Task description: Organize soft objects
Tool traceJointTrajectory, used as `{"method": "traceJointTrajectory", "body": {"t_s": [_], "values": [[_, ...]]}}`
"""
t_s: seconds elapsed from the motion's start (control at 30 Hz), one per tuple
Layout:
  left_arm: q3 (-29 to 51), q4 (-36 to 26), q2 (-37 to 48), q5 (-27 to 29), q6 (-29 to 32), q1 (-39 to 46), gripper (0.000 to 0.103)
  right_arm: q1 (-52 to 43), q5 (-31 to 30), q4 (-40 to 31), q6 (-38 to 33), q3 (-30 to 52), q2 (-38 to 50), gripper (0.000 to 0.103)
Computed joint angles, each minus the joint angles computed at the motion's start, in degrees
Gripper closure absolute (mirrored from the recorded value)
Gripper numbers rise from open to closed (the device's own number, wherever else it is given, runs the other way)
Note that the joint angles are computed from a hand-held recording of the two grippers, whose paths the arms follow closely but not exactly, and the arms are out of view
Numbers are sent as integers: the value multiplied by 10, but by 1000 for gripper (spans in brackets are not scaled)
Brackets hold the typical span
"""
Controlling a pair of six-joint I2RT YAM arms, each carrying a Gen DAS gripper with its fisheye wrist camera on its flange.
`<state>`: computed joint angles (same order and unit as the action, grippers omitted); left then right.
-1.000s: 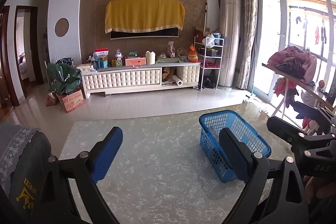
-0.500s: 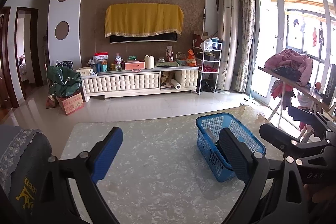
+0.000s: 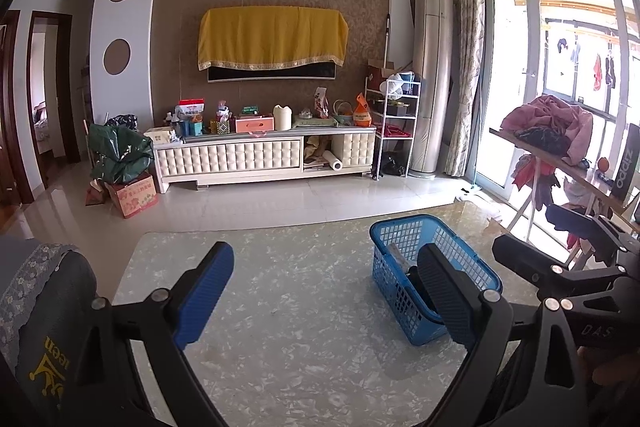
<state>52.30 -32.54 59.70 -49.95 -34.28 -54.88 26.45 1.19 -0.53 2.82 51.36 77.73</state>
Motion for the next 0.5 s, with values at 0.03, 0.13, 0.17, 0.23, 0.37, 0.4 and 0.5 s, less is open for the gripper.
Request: {"method": "traceJointTrajectory", "body": {"t_s": [0.03,0.13,0.17,0.23,0.37,0.4,0.5], "values": [[0,0,0,0,1,-1,11,0,0,0,1,-1,-2,0],[4,-6,6,-3,0,-5,11,2,2,-4,2,0,-5,0],[3,-5,5,-3,-2,-7,11,3,1,-5,3,0,-7,0],[1,-5,3,-2,-2,-8,11,4,2,-8,3,1,-8,0],[2,-6,2,-5,3,-15,11,8,5,-13,3,2,-12,0],[2,-7,1,-6,3,-16,11,8,5,-14,3,3,-11,0],[4,-12,0,-6,0,-17,11,8,4,-19,5,5,-12,0]]}}
